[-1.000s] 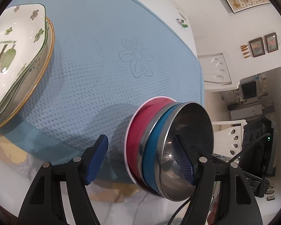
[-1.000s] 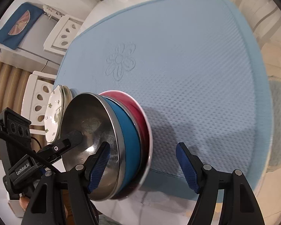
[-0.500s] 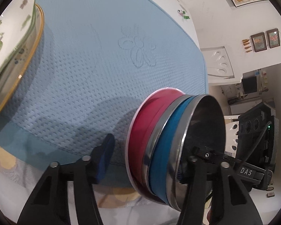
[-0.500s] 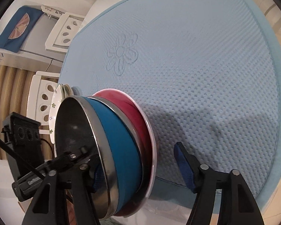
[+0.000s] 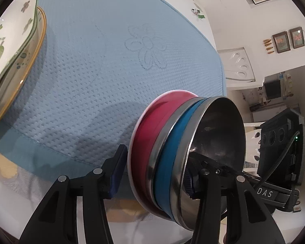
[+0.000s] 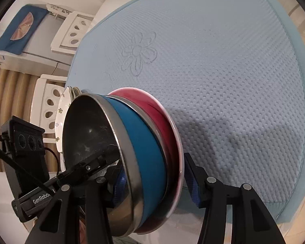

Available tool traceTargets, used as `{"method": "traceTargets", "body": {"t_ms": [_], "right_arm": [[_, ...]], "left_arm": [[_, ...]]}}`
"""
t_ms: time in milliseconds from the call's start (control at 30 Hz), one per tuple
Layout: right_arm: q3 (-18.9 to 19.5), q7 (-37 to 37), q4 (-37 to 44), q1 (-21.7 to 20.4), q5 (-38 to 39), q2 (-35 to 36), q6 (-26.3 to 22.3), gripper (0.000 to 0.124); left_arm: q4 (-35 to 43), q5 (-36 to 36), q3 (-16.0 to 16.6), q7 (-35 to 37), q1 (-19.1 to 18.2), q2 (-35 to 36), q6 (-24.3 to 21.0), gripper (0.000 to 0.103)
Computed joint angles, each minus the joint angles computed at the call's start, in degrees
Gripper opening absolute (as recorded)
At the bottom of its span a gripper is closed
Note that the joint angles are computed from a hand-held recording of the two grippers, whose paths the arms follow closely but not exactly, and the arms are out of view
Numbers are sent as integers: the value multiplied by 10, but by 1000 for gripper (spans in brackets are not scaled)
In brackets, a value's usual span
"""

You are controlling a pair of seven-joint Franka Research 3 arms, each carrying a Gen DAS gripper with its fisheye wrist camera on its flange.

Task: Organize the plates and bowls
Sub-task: 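Lift the nested bowls and lower them onto the plate stack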

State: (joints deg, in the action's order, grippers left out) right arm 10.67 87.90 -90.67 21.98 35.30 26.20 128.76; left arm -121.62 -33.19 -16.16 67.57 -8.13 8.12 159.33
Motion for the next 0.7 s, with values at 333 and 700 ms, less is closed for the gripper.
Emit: {"method": "traceTargets", "body": {"t_ms": [333, 700], "right_arm": [[-1, 102, 43, 33, -29, 8, -3, 51], [-3, 225, 263, 111, -126, 98, -28, 51]], "left_arm": [[-19, -12, 31, 52, 12, -58, -56, 45], [-46, 33, 102, 78, 26, -155, -91, 45]]}}
